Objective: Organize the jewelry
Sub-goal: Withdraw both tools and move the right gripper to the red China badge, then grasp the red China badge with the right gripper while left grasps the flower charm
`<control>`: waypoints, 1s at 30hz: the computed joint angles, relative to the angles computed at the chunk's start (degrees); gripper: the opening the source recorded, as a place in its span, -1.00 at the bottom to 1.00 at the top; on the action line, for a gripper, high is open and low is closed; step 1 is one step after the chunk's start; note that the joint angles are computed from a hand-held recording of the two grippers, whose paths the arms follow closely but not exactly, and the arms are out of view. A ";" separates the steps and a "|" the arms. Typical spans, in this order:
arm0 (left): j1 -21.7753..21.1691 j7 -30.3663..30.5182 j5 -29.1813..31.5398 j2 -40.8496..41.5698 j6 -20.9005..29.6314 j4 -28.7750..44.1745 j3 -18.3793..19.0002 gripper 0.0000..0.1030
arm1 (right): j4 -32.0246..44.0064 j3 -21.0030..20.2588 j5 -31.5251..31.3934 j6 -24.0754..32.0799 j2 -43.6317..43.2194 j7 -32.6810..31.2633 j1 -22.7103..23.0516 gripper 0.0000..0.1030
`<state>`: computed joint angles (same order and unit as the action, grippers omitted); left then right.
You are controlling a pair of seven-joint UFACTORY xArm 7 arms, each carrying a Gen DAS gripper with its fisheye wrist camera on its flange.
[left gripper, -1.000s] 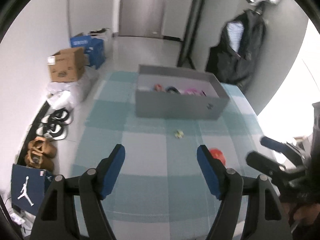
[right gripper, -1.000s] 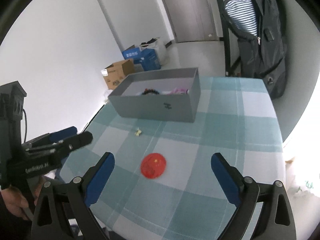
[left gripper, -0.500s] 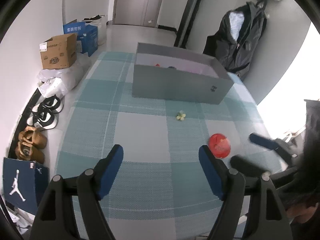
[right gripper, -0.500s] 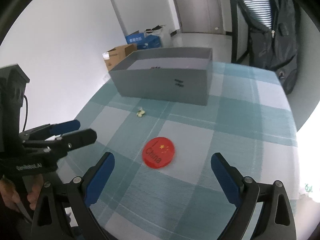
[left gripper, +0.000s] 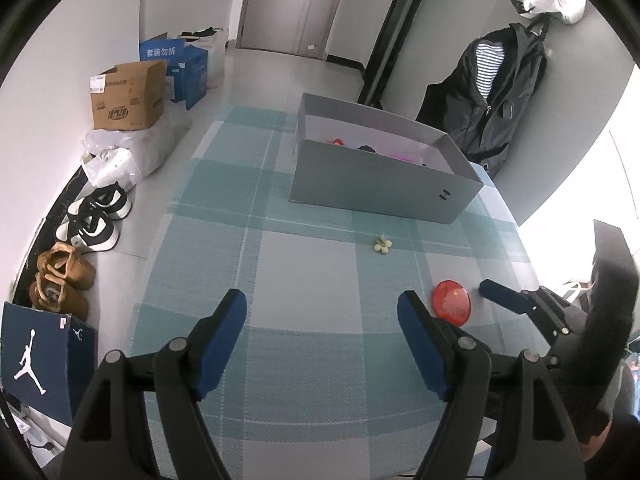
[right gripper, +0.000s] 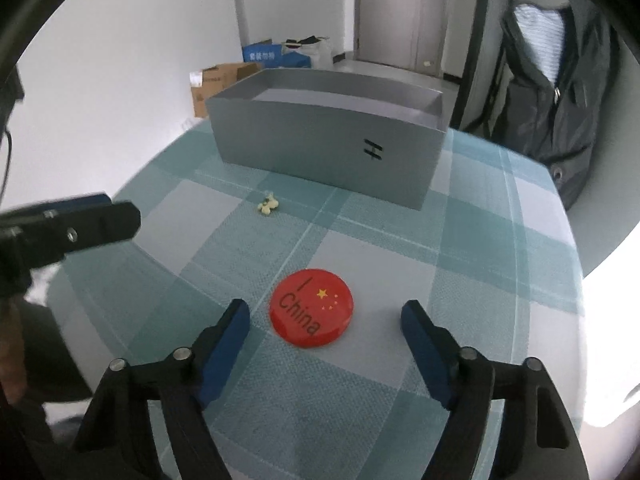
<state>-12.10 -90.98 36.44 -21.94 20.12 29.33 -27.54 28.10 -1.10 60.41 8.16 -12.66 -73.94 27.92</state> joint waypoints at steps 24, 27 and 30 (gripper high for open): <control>-1.71 2.98 4.20 7.71 1.84 6.00 4.40 0.44 | 4.85 -1.27 4.67 15.63 -1.99 -1.82 -7.45 -0.20; -4.10 9.12 1.62 10.65 -0.48 7.81 7.39 0.44 | 6.98 -1.32 5.57 17.08 -0.92 -0.51 -9.83 -0.19; -4.73 10.20 3.43 12.91 -0.07 10.00 7.60 0.44 | 8.84 -1.51 7.26 19.01 -0.41 0.60 -11.88 -0.19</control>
